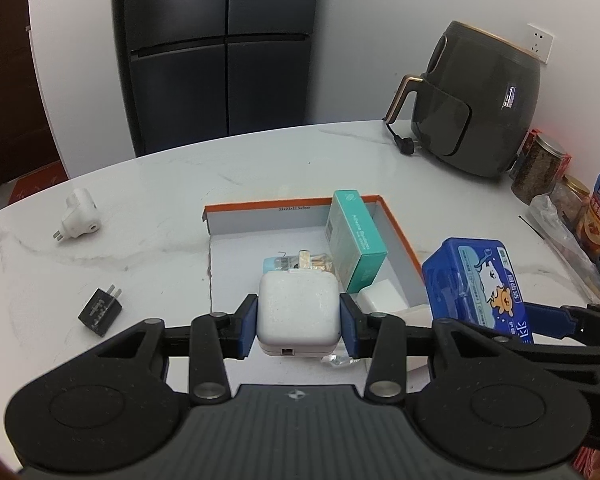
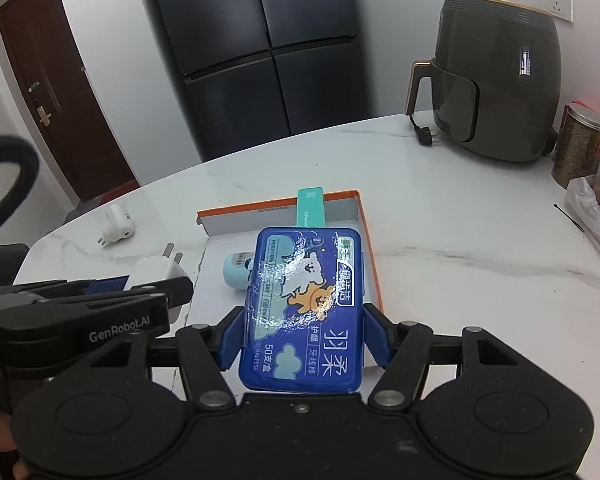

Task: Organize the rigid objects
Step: 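Lower the white charger into the tray and open the left gripper while the right gripper releases the blue box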

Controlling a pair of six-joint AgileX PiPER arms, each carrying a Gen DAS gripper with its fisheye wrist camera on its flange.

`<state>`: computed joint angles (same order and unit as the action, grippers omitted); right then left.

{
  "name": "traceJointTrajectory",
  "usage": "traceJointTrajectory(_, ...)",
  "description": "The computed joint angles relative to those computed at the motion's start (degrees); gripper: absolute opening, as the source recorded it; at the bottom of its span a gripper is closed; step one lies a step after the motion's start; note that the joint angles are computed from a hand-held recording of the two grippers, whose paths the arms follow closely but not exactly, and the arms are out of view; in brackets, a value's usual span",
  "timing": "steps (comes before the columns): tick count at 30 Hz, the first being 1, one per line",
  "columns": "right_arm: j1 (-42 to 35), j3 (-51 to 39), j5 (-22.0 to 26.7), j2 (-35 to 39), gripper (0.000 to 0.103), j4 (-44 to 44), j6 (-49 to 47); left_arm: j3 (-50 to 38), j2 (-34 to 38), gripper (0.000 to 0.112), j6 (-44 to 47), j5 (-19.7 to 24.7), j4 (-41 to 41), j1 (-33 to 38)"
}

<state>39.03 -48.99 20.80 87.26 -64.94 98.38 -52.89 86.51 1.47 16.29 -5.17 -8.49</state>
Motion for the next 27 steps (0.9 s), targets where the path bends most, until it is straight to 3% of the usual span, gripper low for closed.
traceJointTrajectory(18,-1.59,-0.14,-0.68,0.52,0.074,-0.67,0.30,-3.91,3.39,0.042,-1.67,0.24,1.79,-0.82)
traceJointTrajectory(27,-2.89,-1.47,-1.50,2.11,0.074,2.93,-4.08,-7.86,7.08,0.042,0.43,1.23,-0.76,-0.50)
